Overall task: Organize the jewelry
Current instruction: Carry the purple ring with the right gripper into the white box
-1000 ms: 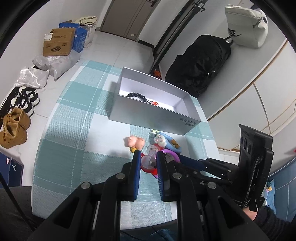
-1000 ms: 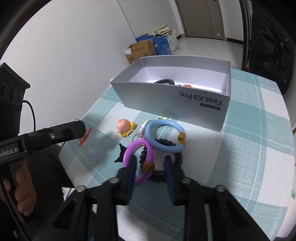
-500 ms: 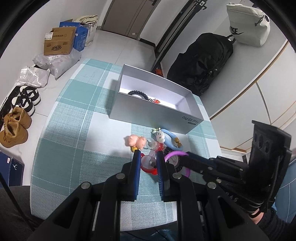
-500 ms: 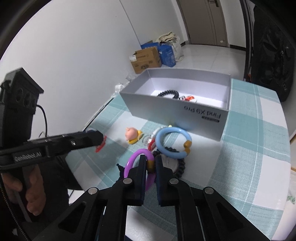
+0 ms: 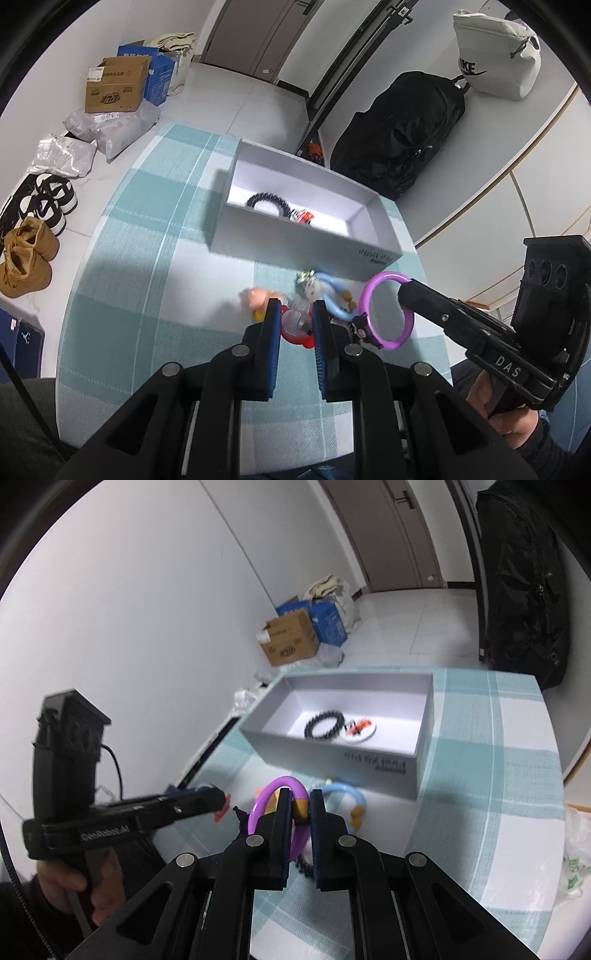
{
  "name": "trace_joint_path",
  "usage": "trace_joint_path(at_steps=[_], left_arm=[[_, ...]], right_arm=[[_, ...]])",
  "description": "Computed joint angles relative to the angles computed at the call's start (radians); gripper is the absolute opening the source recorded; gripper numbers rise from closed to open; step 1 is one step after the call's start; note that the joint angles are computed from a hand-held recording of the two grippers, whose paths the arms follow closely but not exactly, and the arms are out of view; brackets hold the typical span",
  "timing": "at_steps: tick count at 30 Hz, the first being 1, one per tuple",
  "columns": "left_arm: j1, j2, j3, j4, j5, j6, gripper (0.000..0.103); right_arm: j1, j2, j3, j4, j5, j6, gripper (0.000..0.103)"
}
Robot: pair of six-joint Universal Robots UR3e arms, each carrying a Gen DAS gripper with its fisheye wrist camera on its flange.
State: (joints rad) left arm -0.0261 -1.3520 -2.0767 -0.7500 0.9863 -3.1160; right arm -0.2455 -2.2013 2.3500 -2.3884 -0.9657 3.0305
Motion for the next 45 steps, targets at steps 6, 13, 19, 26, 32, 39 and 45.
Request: trace_joint_path(at_steps=[6, 13, 19, 26, 32, 39, 45], left_arm=[[-0.054, -0.076, 0.104, 0.044, 0.081, -0.019, 0.012], [-0.104, -0.233, 0.291, 0.049, 0.096, -0.011, 0.012], [-0.126, -0.378, 0.442, 0.026, 0.093, 0.007, 0.012], [-0.138, -0.507, 0.582, -0.028, 0.099, 0.02, 0.012], [-0.139, -0.567, 0.643, -0.061, 0.079, 0.026, 0.012], [-0.146, -0.608, 0.688, -0.091, 0.07, 0.038, 0.012], [-0.141, -0.633, 0.718, -0.122, 0.047, 0.037, 0.012]], right_arm=[[-0.079, 0.029, -0.078, 0.064, 0.057, -0.052, 0.008], [-0.068, 0.208, -0.216, 0.017, 0.047, -0.027, 0.008], [-0.025, 0.41, -0.343, -0.058, 0.004, -0.015, 0.008], [-0.019, 0.555, -0.425, -0.109, 0.003, -0.001, 0.008], [-0.033, 0.623, -0.461, -0.123, 0.012, 0.007, 0.008], [-0.047, 0.655, -0.47, -0.116, 0.029, -0.005, 0.008], [-0.041, 0.671, -0.477, -0.11, 0.02, -0.007, 0.008]])
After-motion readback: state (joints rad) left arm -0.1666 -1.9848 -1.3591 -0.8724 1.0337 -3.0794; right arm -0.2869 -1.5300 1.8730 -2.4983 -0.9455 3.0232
